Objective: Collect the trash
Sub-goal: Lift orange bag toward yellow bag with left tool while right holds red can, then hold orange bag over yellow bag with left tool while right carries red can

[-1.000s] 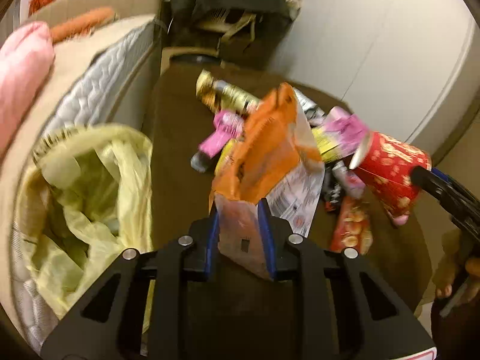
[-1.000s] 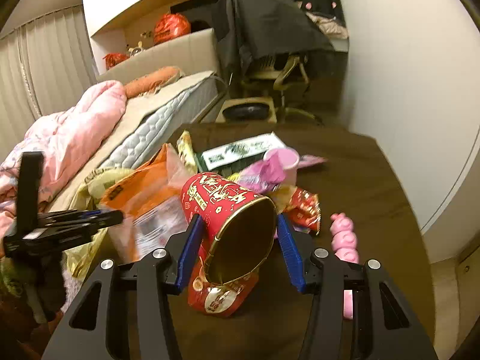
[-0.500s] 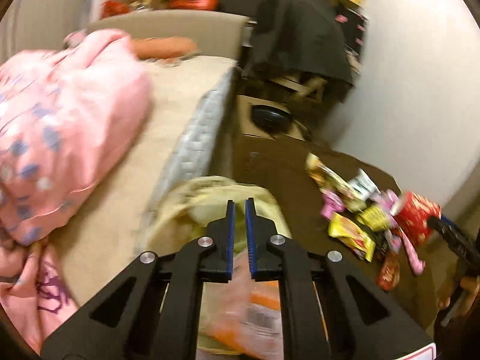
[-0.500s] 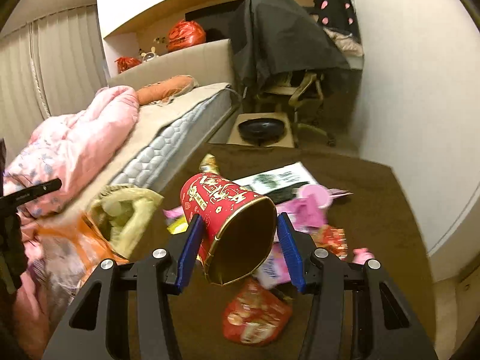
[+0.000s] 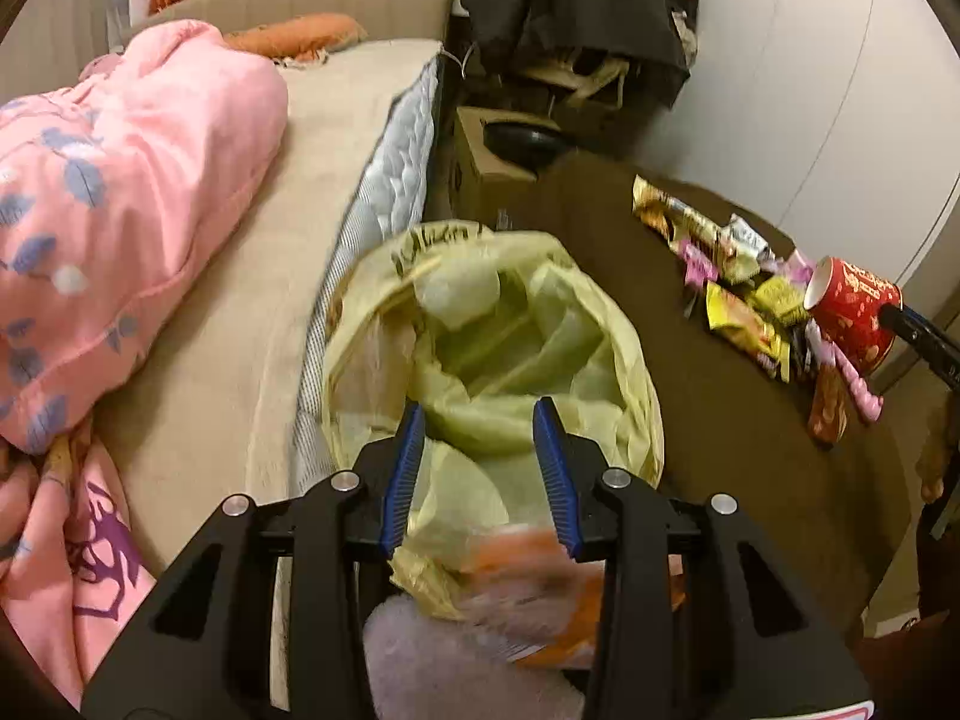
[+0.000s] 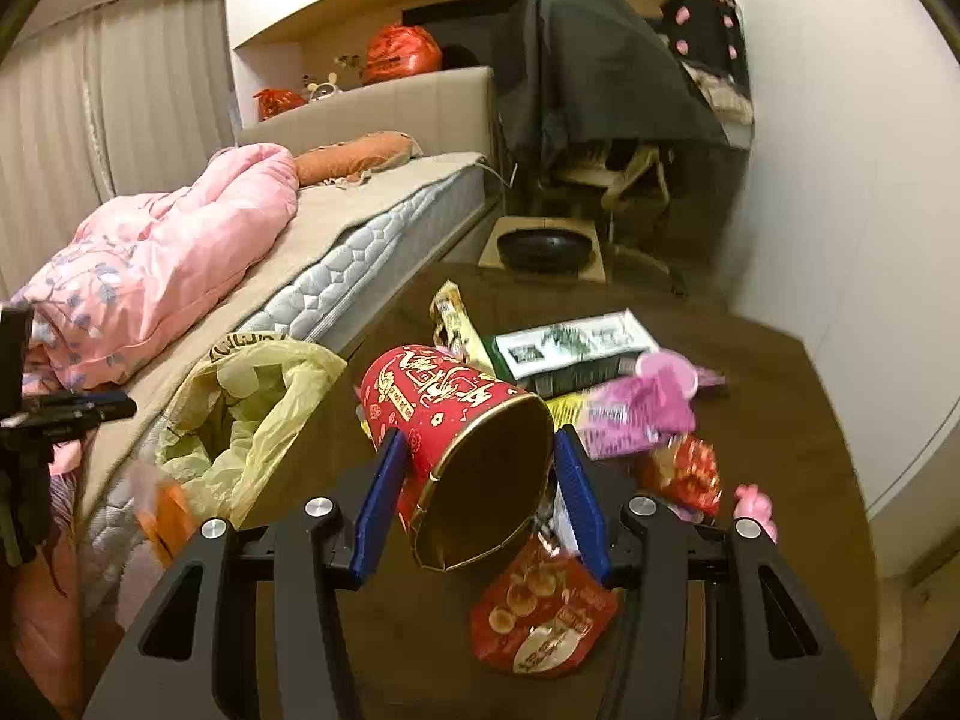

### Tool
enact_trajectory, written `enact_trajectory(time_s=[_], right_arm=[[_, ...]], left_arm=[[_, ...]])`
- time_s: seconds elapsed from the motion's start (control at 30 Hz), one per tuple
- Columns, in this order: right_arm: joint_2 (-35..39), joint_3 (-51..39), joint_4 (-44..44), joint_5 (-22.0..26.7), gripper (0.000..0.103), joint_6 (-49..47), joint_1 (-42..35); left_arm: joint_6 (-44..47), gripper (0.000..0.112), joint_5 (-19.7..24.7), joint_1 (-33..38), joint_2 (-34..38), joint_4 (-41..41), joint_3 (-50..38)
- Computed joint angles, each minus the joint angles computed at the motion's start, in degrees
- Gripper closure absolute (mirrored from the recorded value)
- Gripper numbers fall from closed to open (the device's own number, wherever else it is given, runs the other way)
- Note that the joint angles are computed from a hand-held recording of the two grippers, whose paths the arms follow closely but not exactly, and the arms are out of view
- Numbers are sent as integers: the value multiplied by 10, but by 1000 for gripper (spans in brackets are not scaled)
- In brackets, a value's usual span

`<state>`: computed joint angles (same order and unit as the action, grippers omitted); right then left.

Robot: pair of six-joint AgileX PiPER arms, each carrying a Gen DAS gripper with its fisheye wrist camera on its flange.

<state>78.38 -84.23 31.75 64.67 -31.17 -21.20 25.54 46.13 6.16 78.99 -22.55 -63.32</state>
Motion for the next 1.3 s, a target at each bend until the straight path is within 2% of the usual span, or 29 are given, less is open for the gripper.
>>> enact_trajectory(time_s=[0.13,0.43,0.6,0.67,0.8,0.93,0.97,1.0,1.03,1.07,1.3], right_arm=[[-5,11,1,-4,55,-3,-7],[-2,25,16,4,55,-16,-29],[0,22,19,9,55,-14,-44],[1,20,21,12,55,-13,-48],[4,17,22,14,55,-18,-50],[1,16,17,16,55,-19,-44],[-1,16,15,16,55,-19,-42],[-2,16,14,16,55,-18,-41],[-6,17,11,15,55,-16,-37],[-9,16,10,15,55,-17,-37],[-17,15,9,12,55,-8,-32]], left_arm=[[14,76,11,-9,-19,-6,13],[26,76,-8,-89,-28,16,47],[147,75,50,-69,-37,-72,46],[169,67,68,-75,-40,-75,46],[137,67,41,-125,-40,4,61],[43,67,-15,-190,-15,123,86],[1,69,-27,-207,-6,166,92],[-31,76,-36,-218,-1,198,97],[-45,98,-39,-222,0,210,100],[-59,107,-37,-223,3,220,98],[-1,111,-25,-168,-20,129,78]])
